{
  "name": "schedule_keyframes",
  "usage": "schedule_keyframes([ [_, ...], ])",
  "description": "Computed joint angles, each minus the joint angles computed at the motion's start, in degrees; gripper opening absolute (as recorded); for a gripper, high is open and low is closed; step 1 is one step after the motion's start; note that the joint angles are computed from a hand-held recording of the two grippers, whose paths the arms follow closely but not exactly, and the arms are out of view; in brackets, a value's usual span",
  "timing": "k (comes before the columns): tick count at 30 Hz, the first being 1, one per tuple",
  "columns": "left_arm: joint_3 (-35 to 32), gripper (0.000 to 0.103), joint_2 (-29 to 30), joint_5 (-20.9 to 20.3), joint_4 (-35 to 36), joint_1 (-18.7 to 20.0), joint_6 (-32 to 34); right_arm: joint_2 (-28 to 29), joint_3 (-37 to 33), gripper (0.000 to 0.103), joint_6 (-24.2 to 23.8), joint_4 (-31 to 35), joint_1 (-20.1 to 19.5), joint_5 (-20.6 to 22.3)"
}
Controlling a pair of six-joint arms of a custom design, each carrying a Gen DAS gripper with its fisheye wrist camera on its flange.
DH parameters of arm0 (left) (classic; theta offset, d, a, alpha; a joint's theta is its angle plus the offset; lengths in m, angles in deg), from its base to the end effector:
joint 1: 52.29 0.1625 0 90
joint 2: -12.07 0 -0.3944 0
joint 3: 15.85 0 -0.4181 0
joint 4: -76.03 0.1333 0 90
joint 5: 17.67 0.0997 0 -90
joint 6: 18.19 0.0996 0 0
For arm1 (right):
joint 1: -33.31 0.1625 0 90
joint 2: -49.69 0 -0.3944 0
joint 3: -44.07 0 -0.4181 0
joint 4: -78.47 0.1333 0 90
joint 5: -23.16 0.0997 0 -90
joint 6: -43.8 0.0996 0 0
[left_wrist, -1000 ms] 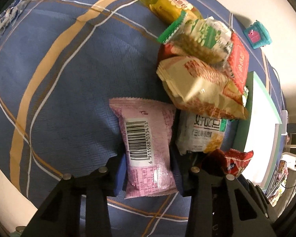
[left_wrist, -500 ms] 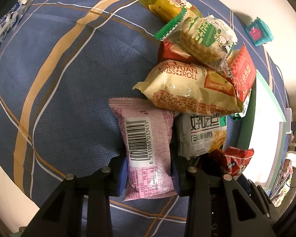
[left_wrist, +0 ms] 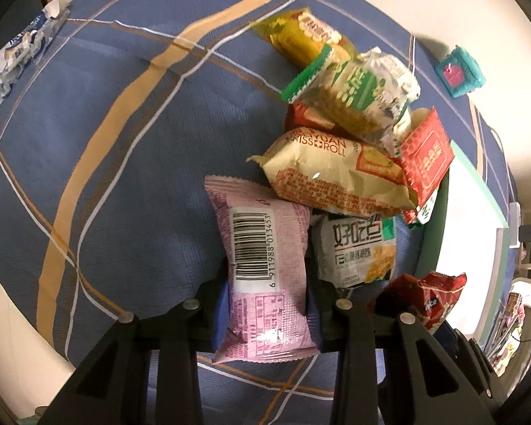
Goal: Organize snacks
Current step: 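Carry the pink bag and red bag over the white tray with both tools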
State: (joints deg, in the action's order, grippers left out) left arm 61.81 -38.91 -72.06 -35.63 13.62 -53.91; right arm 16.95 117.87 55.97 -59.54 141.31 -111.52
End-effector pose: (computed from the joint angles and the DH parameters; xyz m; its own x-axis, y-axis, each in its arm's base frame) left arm -0.1169 -0.7300 0.1918 -0.8231 -0.2238 -0.5220 -0.0911 0.9592 -0.2676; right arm 0.2933 -0.6981 0.0429 -0.7514 0.0633 0.6568 -0.1517 0.9521 -0.2654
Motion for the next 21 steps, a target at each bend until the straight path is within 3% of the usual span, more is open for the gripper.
schedule_keyframes([
  [21,6.25,0.037,-6.28,8.23,-10.54,-5.89,2.08,-3.33,2.31,0.047,-2.11,-7.6,1.57,-0.87],
])
